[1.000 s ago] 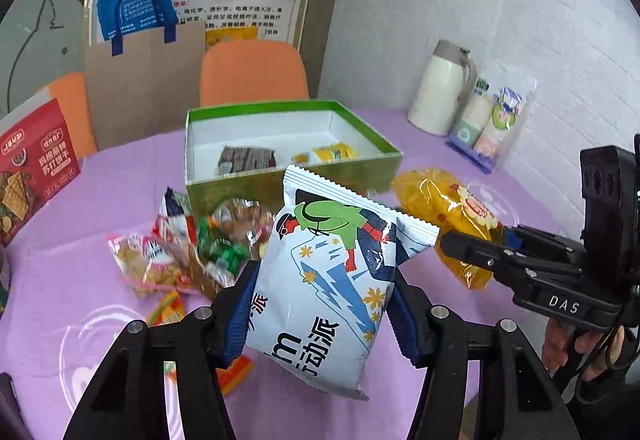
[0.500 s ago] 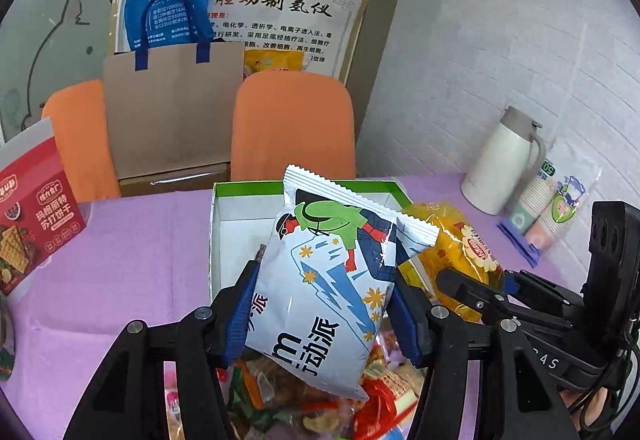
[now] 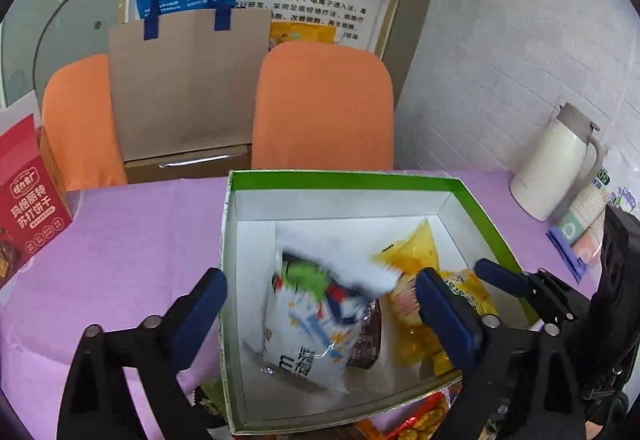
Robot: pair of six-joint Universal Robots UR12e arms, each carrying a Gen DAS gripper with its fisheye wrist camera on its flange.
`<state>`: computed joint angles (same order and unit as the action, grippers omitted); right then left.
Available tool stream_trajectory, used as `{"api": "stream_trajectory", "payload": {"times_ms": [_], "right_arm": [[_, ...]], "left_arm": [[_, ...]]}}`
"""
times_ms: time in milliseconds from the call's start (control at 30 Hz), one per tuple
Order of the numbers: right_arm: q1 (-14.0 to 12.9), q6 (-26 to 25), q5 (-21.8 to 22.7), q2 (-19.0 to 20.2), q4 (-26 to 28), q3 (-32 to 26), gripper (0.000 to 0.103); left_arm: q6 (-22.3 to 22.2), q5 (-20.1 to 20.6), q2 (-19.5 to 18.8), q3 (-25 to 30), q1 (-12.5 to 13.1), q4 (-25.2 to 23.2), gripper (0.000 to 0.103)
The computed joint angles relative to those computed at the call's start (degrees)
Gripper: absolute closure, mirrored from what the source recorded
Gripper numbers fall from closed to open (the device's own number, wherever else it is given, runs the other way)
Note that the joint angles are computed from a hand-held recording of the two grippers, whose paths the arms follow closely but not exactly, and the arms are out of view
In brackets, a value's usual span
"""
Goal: Organize snacks
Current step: 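Carry both packs into the green box and open both grippers, then grasp the blue-green pack with the right gripper while the left grasps the orange chip bag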
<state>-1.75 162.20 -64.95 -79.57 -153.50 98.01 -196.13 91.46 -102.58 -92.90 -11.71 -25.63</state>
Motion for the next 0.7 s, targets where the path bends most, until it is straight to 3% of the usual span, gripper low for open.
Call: {"api": "stream_trajectory", "payload": {"times_ms": [67,300,700], "right_arm": [[-0.49,0.09,0.91,-0.26,-0.37,0.36,0.007],[-0.93,1.36,0.25,-1.98,-1.03,1.45,0.002],[-3.62,2.32,5.29,-10.04,-3.16,7.32,0.001]], "left_arm": [[-0.83,-0.37,0.39,-0.87,0.27,2.13,0.000],[-0.86,1.11,1.46,-1.31,-0.06,0.77,0.000],[0.81,9.17,6.97,-4.40,-4.35,2.78,0.000]]}}
